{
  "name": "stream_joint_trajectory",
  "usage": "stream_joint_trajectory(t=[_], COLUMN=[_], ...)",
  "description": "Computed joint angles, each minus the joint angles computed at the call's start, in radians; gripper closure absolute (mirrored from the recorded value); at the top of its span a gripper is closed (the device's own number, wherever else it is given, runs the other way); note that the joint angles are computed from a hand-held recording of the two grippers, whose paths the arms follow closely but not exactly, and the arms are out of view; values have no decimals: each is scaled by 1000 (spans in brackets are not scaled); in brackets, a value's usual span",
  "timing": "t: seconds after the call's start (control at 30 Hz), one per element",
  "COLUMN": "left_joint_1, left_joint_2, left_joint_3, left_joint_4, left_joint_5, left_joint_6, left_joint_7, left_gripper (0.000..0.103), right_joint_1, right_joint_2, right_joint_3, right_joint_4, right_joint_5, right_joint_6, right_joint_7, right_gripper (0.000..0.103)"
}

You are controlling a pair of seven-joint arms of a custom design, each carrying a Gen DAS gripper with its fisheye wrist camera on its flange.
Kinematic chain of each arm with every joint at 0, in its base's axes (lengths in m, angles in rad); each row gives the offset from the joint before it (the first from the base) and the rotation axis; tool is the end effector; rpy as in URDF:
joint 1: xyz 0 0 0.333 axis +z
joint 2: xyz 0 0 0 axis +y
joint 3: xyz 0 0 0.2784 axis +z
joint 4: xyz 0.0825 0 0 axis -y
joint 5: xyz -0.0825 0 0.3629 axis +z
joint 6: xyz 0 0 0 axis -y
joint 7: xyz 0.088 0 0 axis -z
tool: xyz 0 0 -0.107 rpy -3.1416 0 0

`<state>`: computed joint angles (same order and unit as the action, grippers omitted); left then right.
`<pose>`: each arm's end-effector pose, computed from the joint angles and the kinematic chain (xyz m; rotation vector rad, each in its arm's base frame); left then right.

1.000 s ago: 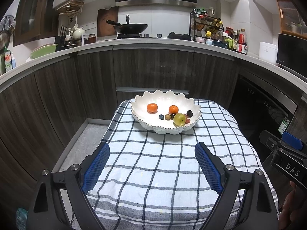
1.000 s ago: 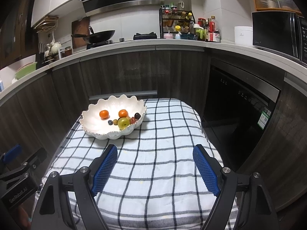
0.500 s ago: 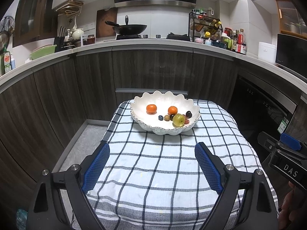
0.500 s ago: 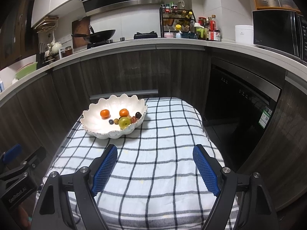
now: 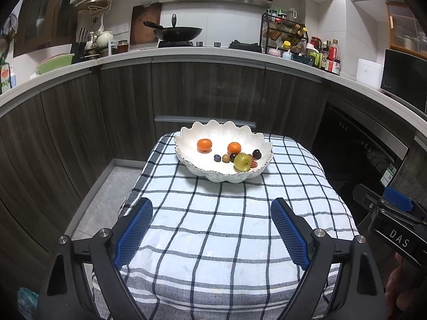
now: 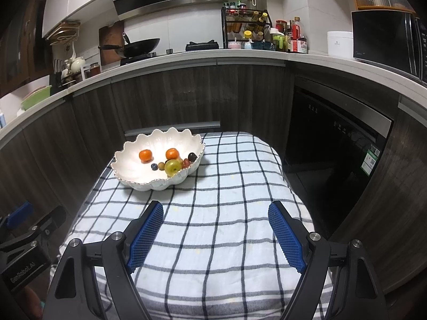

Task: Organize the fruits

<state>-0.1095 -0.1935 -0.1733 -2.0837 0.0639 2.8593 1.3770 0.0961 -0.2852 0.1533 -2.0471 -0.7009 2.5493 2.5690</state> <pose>0.5124 -0.1599 0.5965 -1.5482 1.8094 -1.0131 0.4910 0.1433 0.6170 -1.3889 1.8912 -0.9518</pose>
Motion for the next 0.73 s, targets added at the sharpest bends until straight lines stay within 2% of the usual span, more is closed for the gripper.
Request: stream_joint_trajectory(t=[0.53, 0.73], left_joint_1=[4, 20], left_joint_2=[17, 18], left_joint_3=[-3, -14], left_joint_4=[15, 13], left_joint_5=[24, 74], left_joint_6=[-8, 10], left_joint_7=[-7, -43], left_gripper=[12, 12], right_joint_1=[-2, -3], right_joint_2=[4, 4], right_joint_3=[-5, -4], right_joint_4=[-6, -6], right_joint_5=[1, -2], right_joint_6=[6, 7], right_joint_7=[-1, 2], right_gripper=[21, 21])
